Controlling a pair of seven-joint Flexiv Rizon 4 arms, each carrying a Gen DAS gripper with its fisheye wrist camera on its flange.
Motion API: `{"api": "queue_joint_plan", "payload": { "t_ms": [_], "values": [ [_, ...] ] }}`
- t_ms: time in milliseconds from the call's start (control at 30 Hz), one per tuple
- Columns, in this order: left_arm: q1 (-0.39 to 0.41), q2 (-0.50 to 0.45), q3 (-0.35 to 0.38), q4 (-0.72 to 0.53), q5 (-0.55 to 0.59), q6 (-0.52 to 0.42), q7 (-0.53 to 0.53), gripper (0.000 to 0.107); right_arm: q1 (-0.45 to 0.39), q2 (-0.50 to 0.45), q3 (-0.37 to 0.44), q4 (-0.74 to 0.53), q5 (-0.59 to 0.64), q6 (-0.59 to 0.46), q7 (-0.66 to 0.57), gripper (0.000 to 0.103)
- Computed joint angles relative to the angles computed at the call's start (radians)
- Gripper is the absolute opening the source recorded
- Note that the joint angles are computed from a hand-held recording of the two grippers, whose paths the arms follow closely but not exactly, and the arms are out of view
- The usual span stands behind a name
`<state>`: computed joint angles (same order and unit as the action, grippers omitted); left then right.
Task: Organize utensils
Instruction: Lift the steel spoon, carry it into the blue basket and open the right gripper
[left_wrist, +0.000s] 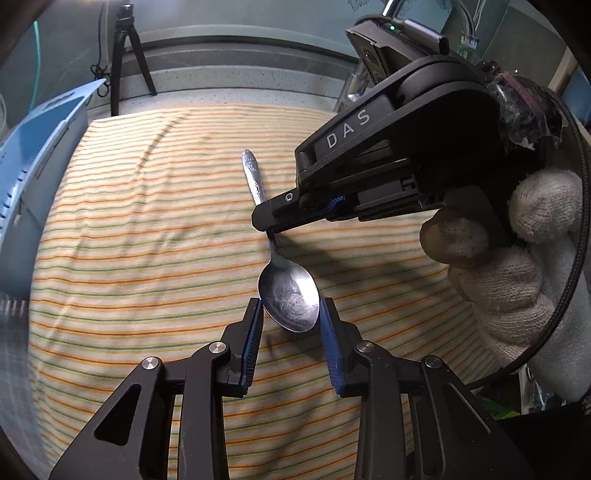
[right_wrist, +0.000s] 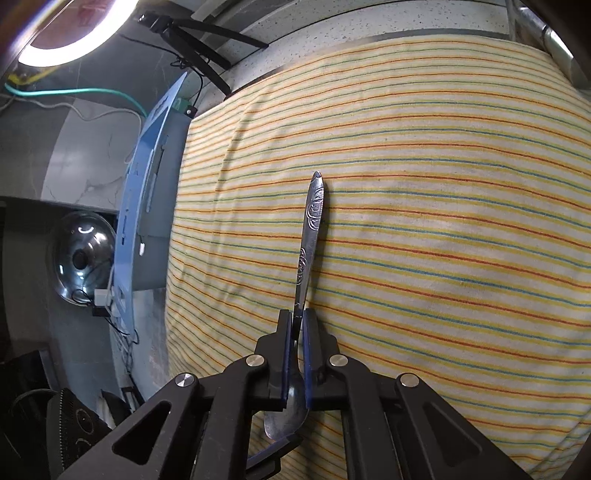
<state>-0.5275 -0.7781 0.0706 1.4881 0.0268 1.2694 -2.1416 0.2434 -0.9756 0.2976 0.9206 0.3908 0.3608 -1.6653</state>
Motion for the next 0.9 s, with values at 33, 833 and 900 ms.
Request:
{"api": "queue_joint_plan", "payload": {
  "t_ms": [33,833,900],
  "values": [
    [-0.001,0.008,0.003,0.012,0.002,0.009,-0.004,0.030,0.001,0.002,0.002,-0.002,0.003,0.001,0.001,0.005],
    [0.123,0.263,0.072,0.322,0.076,0.154,0.029,0.030,0.232,-0.147,0.017,-0.396,0.029,-0.035,0.121,0.004],
    [0.150,0.273,0.062,0.344,0.066,0.164,0.053,0.029,0.257,-0.183,0.012,-0.459,0.027,-0.054,0.142,0.004]
  ]
}}
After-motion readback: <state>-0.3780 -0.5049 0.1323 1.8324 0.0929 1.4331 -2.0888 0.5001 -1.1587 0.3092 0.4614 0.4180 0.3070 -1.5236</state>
